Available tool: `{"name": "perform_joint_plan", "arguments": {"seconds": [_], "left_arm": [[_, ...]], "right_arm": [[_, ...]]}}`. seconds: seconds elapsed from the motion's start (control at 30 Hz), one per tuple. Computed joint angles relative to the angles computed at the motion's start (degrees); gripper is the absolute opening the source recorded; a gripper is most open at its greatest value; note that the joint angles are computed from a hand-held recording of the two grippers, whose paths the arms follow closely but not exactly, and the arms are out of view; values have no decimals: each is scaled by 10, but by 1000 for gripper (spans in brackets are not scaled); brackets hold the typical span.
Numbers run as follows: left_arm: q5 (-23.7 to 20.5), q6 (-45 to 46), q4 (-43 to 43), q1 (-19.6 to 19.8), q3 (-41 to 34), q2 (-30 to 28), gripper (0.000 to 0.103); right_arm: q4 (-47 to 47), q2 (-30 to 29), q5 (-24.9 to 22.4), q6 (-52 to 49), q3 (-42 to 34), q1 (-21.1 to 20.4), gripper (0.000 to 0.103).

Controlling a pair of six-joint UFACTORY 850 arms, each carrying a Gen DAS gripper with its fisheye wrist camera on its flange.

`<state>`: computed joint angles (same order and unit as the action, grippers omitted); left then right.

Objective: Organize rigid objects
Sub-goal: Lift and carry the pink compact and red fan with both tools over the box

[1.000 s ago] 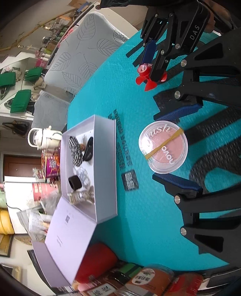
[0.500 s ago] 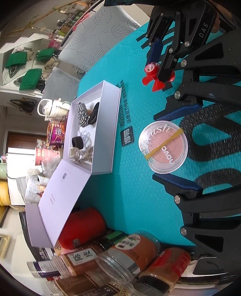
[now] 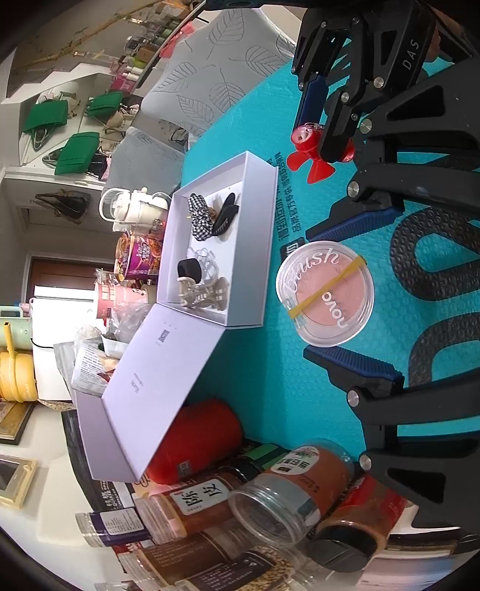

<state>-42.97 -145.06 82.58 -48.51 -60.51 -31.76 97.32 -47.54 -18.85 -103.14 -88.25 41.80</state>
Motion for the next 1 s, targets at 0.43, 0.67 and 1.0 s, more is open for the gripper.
{"name": "perform_joint_plan", "arguments": {"seconds": [0.43,0.67,1.0], "left_arm": [[-20,47,21,18,-35,3,55],[-27,67,44,31,-59,1,55],[-8,94,79,65,-103,-16,55]], "right_arm": [[-32,1,-2,25,-40,-11,36],[-50,-9,-7,46,-77,-20,36],[-90,-46,-8,92,-157,-33,36]]}}
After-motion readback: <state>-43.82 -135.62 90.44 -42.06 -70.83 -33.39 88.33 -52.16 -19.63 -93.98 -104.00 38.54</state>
